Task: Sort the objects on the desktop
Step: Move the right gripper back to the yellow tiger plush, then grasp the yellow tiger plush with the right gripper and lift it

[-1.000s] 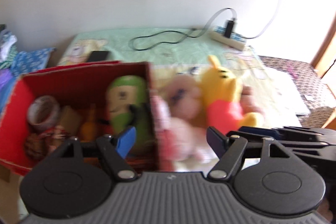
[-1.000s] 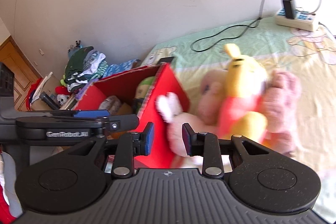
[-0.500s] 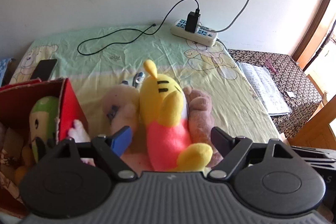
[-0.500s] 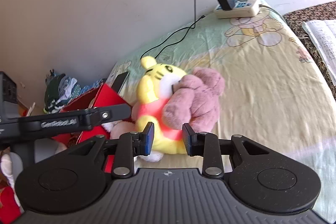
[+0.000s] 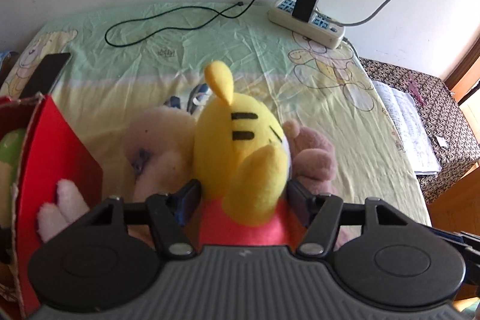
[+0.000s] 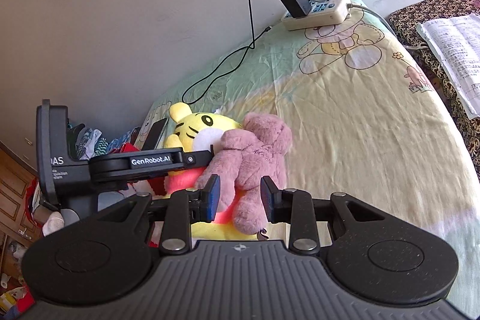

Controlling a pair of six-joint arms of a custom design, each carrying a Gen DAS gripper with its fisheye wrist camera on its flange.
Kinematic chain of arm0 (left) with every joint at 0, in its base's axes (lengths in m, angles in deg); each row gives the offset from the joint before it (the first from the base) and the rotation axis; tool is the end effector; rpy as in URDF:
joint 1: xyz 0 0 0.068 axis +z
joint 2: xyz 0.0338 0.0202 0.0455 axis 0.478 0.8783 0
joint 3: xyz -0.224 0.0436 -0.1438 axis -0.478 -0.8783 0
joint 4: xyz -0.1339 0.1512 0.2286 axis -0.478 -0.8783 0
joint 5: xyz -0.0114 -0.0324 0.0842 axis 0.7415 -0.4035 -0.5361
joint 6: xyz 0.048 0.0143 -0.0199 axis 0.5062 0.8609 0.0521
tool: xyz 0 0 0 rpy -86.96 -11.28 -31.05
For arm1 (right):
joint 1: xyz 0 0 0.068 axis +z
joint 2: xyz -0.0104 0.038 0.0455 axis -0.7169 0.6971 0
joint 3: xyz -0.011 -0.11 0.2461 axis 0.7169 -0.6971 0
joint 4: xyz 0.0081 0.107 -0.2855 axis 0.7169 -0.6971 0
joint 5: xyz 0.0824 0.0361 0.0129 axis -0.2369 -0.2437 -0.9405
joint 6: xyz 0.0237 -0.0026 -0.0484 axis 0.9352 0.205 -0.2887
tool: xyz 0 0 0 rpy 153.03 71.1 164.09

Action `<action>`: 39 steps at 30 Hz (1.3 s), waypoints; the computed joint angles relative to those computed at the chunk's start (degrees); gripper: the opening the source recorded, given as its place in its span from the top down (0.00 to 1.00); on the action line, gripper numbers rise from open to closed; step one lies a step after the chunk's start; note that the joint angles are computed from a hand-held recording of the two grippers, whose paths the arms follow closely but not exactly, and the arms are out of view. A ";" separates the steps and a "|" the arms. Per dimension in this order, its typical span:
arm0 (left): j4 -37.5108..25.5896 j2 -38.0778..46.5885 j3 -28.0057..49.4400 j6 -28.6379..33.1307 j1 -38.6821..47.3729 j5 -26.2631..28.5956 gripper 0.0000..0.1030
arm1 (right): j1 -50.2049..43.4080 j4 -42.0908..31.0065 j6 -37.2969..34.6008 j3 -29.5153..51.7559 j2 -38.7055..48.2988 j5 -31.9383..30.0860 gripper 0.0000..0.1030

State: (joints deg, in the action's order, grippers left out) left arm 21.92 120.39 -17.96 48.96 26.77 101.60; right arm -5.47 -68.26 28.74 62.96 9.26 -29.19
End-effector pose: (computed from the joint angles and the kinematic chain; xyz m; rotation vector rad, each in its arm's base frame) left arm 0.3555 -0.0203 0.2366 0.2519 2.5630 -0.3203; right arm 0.2628 0.2210 0.2057 0.1884 2.2861 0.8068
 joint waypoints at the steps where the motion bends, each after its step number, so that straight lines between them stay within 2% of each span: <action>1: 0.34 0.39 0.03 -0.38 -0.22 -0.44 0.36 | -0.45 0.28 -0.22 0.29 0.55 -0.54 0.69; 8: 3.38 1.03 -1.12 -0.22 -2.56 -3.75 0.45 | -2.47 0.85 -0.98 3.13 4.82 -3.65 0.69; 11: 3.67 0.27 -1.72 0.38 -2.51 -3.50 0.50 | -2.63 0.82 -1.41 4.07 5.91 -4.22 0.69; 14: 2.70 -0.40 -1.76 0.86 -1.24 -1.78 0.54 | -2.72 0.70 -1.73 5.01 6.71 -4.46 0.69; 22: -2.12 -8.18 -4.37 4.76 4.25 4.50 0.56 | -1.30 1.95 -3.09 5.97 6.54 -3.71 0.69; 28: -5.62 -13.64 -5.29 9.41 10.65 10.16 0.56 | -0.12 4.05 -3.74 8.04 8.98 -7.96 0.68; 30: -7.85 -14.31 -5.04 11.50 14.02 14.32 0.56 | 0.11 5.64 -4.06 8.47 9.95 -9.66 0.64; 32: -10.83 -14.25 -4.37 13.84 17.77 19.14 0.56 | -0.10 7.62 -2.96 8.72 11.22 -12.33 0.51; 34: -13.50 -14.69 -3.98 16.01 21.09 22.96 0.56 | -0.87 11.00 -1.03 8.43 12.66 -16.96 0.49; 36: -15.94 -14.69 -3.48 18.04 23.79 26.29 0.56 | -1.74 15.02 1.97 7.81 14.11 -21.48 0.48; 38: -17.71 -14.75 -3.31 19.30 25.90 28.35 0.57 | -2.62 21.18 6.70 6.26 15.67 -25.76 0.37; 39: -19.29 -14.34 -2.90 20.37 27.18 29.84 0.57 | -2.96 24.36 9.29 5.50 16.56 -27.64 0.34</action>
